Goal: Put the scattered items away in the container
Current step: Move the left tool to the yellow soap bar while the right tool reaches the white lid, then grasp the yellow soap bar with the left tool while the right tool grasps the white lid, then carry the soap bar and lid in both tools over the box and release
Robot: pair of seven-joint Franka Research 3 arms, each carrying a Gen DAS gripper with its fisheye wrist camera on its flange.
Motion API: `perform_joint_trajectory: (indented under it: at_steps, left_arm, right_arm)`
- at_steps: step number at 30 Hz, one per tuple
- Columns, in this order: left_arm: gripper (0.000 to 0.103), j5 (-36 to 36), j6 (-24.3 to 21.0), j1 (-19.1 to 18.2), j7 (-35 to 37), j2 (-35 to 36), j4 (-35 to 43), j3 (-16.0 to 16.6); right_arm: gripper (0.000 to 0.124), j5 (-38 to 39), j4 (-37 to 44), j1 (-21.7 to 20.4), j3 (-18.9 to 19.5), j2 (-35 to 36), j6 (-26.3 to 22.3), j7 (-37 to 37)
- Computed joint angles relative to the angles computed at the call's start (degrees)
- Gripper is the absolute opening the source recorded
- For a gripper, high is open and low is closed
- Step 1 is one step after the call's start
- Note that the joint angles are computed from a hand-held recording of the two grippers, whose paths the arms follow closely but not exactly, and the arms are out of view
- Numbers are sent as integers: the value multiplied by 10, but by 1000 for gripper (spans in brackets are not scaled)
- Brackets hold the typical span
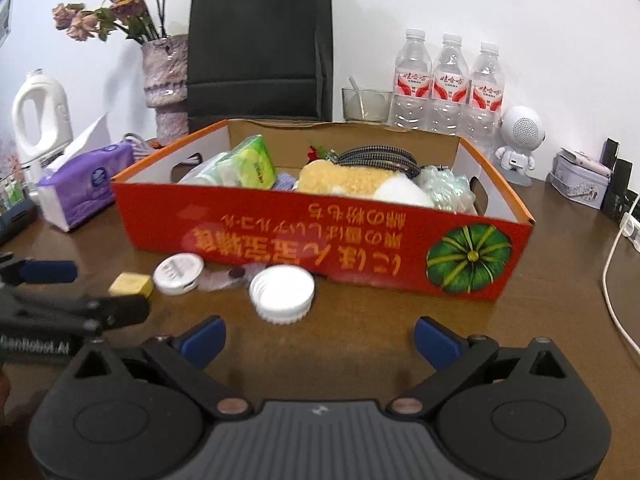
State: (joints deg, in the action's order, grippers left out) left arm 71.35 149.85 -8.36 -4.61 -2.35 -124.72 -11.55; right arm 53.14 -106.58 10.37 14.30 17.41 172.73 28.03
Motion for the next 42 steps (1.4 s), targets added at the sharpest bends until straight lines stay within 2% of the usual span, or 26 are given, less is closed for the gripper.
perform_joint_trajectory:
  at_steps: [2,5,7,12,13,17,19,20,23,26,35,38,42]
  left_arm:
    - [103,4,18,4,-7,-2,-4,4]
    - [103,-6,14,4,9,1,-2,3]
    - [99,-6,20,4,11,2,-2,4]
    - [79,-15,33,6,25,4,-2,6]
    - [78,-14,34,7,25,4,-2,6]
    - [61,-7,31,7,21,7,2,6]
    - [56,-6,26,6,19,8,5,6]
    - [52,-7,24,6,21,8,5,6]
    - [33,-4,18,4,23,8,6,5]
    - [33,4,35,7,10,4,0,8]
    - [33,30,46,12,-22,-2,-5,7]
    - [33,59,43,12,-47,-9,-11,4]
    - [33,96,31,10,-79,-21,-20,-2]
  right_arm:
    - [101,-7,14,2,-3,12,-6,11]
    - [100,-33,25,12,-10,24,-3,30]
    - [97,-43,30,10,-5,30,2,33]
    - [86,-60,45,4,5,44,3,48]
    - [82,-62,48,2,7,46,1,52]
    - [67,-58,54,-7,18,51,-2,51]
    - [55,-66,57,-5,14,52,-11,59]
    - [54,-65,57,-7,15,52,-12,58]
    - [46,-53,55,-15,26,50,-14,41]
    - [39,-37,54,-20,31,48,-20,26]
    - [39,1,58,-18,27,47,-25,5]
    - [39,43,54,-31,41,42,-22,-32]
    - [39,124,37,-43,56,23,-13,-117]
